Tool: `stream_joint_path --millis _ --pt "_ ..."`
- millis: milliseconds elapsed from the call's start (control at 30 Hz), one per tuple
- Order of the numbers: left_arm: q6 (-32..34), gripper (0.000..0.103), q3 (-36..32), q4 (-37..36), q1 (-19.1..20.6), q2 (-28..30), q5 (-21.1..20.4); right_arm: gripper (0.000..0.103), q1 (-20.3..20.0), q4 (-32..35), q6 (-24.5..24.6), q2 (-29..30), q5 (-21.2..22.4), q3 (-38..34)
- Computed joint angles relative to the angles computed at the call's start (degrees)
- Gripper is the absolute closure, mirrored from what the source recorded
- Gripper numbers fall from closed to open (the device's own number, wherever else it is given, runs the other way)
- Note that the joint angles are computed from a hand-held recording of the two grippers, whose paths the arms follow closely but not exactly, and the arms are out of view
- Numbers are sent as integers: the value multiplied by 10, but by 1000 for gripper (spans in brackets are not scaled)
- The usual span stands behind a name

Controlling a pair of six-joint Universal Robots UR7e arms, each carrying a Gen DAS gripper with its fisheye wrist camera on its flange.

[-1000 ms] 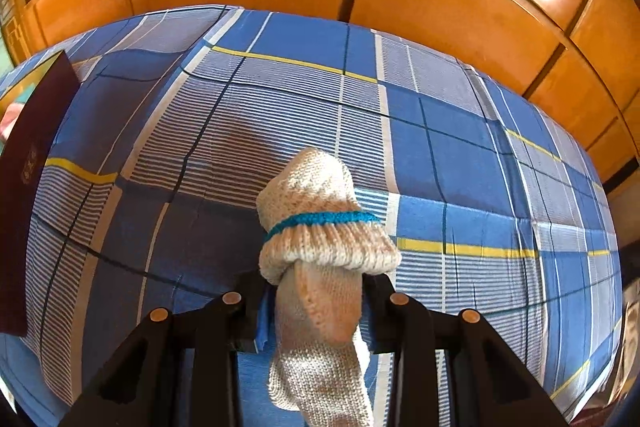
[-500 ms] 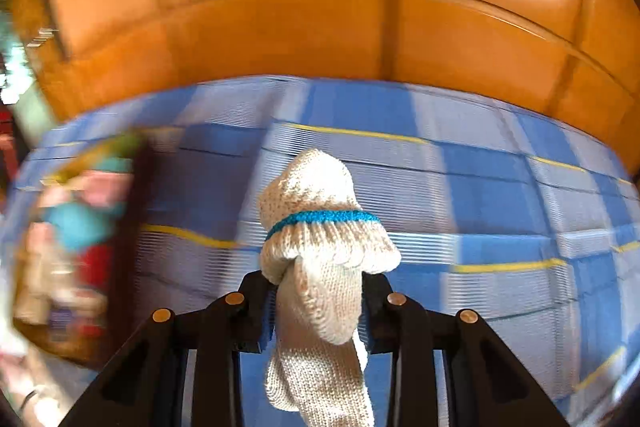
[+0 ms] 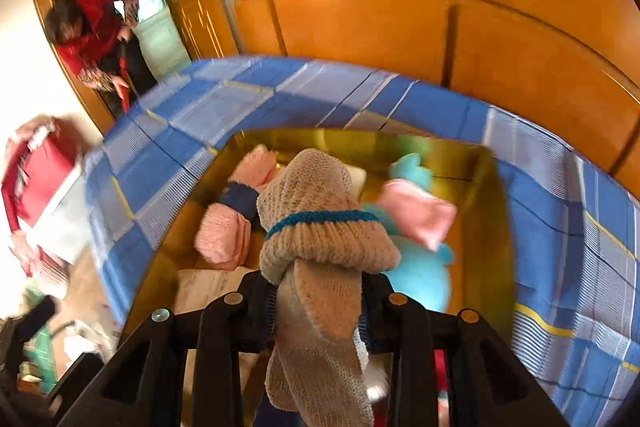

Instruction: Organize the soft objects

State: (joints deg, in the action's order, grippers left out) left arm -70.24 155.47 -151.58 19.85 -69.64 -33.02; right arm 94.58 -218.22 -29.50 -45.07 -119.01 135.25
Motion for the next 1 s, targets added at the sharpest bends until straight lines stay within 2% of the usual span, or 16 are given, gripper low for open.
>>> stream_joint_path --millis 67,133,167,233,433,600,767,867,1000 --pt "5 1 -1 -2 -1 0 -9 69 -10 12 -1 29 -30 -29" --pt "25 1 3 -32 -4 9 -20 67 -25 45 21 37 -54 -43" --pt "32 0 3 -42 -6 15 -22 65 -34 59 40 29 -47 -37" --pt "48 0 3 -63 -12 28 -27 61 -52 61 60 3 -2 -17" --pt "75 0 -5 -108 -30 73 -46 57 -65 -4 34 -34 35 38" --pt "75 0 -9 -114 -52 90 -53 57 -57 -115 12 -41 48 83" --pt "76 0 -13 -133 -75 119 -65 56 -49 -303 -13 -1 3 132" --pt "74 0 -15 -141 -92 141 -73 56 -55 -390 -23 27 -31 154" --pt "65 0 -21 -128 -108 152 -82 56 -63 -487 -26 61 -36 186"
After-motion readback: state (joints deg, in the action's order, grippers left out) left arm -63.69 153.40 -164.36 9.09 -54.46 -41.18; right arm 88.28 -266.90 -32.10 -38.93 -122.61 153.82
